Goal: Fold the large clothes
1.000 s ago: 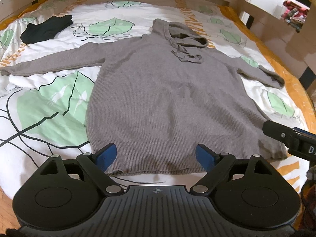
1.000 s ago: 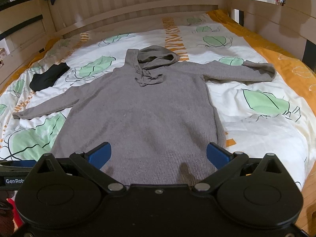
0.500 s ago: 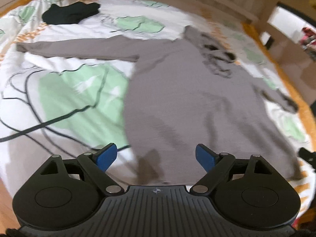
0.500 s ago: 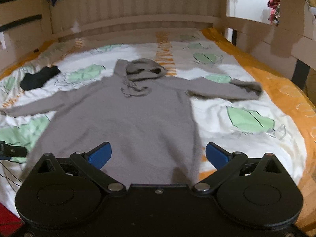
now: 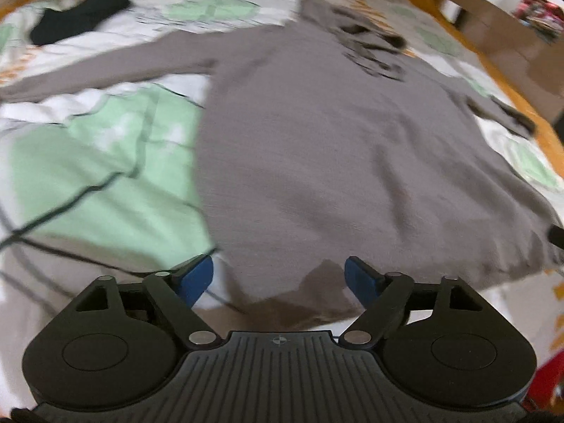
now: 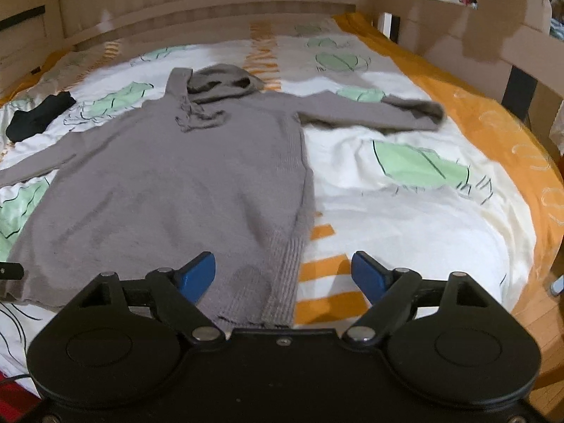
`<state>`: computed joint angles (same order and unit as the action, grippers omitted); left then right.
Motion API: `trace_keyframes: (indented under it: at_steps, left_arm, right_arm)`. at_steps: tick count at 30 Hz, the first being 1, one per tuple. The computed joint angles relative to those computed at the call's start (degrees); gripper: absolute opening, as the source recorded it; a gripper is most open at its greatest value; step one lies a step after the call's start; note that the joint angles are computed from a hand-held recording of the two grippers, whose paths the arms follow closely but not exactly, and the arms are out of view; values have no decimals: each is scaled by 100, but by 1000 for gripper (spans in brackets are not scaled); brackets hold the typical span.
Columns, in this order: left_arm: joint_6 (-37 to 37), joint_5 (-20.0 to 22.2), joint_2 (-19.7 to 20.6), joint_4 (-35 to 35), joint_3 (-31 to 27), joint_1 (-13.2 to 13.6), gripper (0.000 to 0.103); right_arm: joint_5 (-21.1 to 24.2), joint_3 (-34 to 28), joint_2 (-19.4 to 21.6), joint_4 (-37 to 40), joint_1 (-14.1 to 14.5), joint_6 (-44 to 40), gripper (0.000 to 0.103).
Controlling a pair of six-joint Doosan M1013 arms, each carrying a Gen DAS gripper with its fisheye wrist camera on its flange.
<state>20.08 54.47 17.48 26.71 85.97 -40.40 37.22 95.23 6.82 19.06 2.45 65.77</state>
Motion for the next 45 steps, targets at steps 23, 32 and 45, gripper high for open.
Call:
trace_keyframes:
  at_steps: [23,32,45]
  left_arm:
    - [-71,-488,-621,265,599,-70,9]
    - [-604,-553,-523,1723,163,-137,29]
    - [375,-817,599,468,-741,483,31]
  right_arm:
    - [614,-183,-6,279,-130,-808,39]
    - [289,-542,216,1698,-88,-1738,55]
    - [492,-1511,1419,1335,563,-1081,45]
